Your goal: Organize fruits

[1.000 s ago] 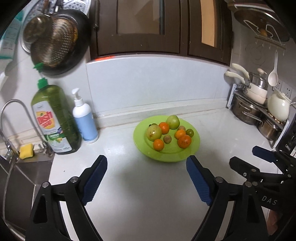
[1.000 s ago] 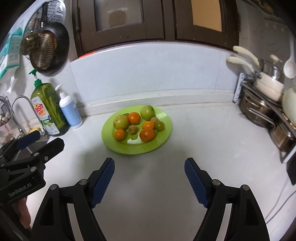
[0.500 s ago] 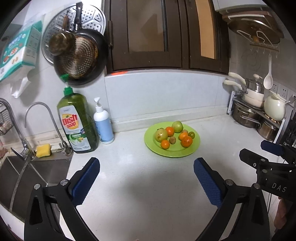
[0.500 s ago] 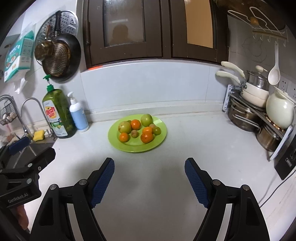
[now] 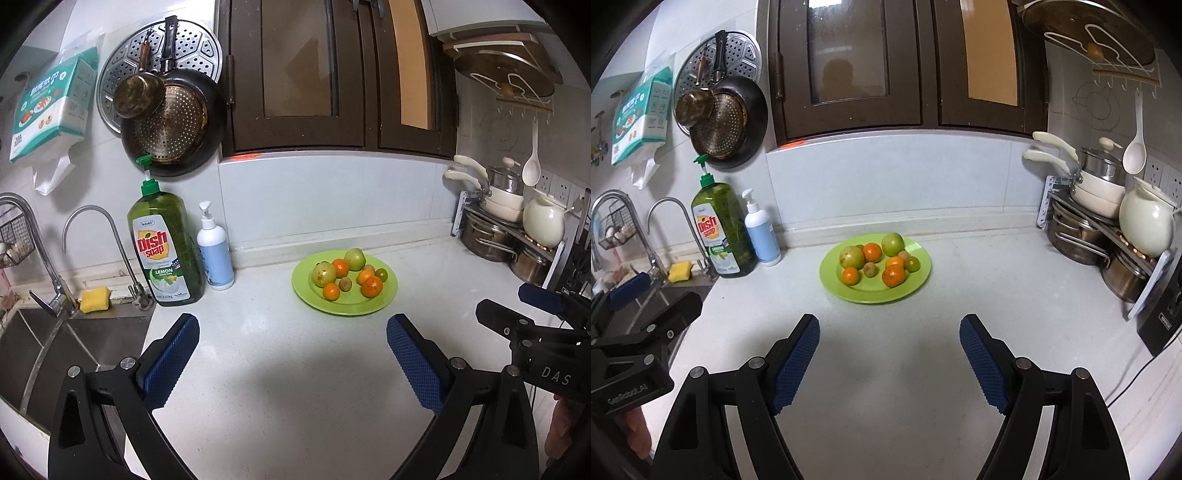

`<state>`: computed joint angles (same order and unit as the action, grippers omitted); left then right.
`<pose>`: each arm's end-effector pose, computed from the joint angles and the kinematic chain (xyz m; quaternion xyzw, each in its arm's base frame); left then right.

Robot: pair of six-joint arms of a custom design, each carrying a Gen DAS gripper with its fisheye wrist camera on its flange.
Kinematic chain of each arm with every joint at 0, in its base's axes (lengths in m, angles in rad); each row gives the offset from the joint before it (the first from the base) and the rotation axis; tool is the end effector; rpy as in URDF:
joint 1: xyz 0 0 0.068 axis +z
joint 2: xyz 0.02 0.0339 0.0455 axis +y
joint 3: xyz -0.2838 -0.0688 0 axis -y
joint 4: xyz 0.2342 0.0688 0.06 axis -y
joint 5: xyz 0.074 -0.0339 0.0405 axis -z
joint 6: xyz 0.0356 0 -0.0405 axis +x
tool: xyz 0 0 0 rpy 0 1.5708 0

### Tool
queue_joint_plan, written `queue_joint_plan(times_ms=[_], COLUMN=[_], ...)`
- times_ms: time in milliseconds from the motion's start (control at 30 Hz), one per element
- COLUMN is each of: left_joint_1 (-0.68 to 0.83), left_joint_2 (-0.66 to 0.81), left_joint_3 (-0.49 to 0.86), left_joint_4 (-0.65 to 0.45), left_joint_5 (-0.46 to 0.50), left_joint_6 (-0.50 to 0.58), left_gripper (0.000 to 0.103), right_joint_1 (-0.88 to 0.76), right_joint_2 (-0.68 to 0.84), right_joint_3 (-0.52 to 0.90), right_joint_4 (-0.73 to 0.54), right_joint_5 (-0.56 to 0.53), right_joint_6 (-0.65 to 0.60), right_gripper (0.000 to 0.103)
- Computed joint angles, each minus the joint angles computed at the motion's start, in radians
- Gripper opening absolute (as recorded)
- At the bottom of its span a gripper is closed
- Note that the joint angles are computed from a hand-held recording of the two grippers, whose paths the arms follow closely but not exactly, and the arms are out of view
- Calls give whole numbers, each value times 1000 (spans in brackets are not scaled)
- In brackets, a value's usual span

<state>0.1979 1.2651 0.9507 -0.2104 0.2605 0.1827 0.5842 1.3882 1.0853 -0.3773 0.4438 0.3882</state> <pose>0.2662 0.0440 0.3145 0.0583 0.8595 -0.0168 0.5076 0.2524 0.1485 0.3132 0.0082 0.8854 0.0207 0.4643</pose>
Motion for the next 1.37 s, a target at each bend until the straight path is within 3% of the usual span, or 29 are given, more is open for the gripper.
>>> queue_joint_plan(times_ms=[400, 1367], left_joint_1=[14, 5], left_joint_2=[-36, -48], left_joint_3=[-19, -26], left_joint_4=[-9, -21], left_joint_5=[25, 22], left_joint_6=[4, 5], left_gripper=[103, 103], right_joint_1=[42, 47], right_joint_2=[-28, -48], right_joint_3=[-10, -24], right_joint_4=[-16, -27], right_joint_5=[49, 48], right_joint_6=[23, 35], right_gripper=[79, 79])
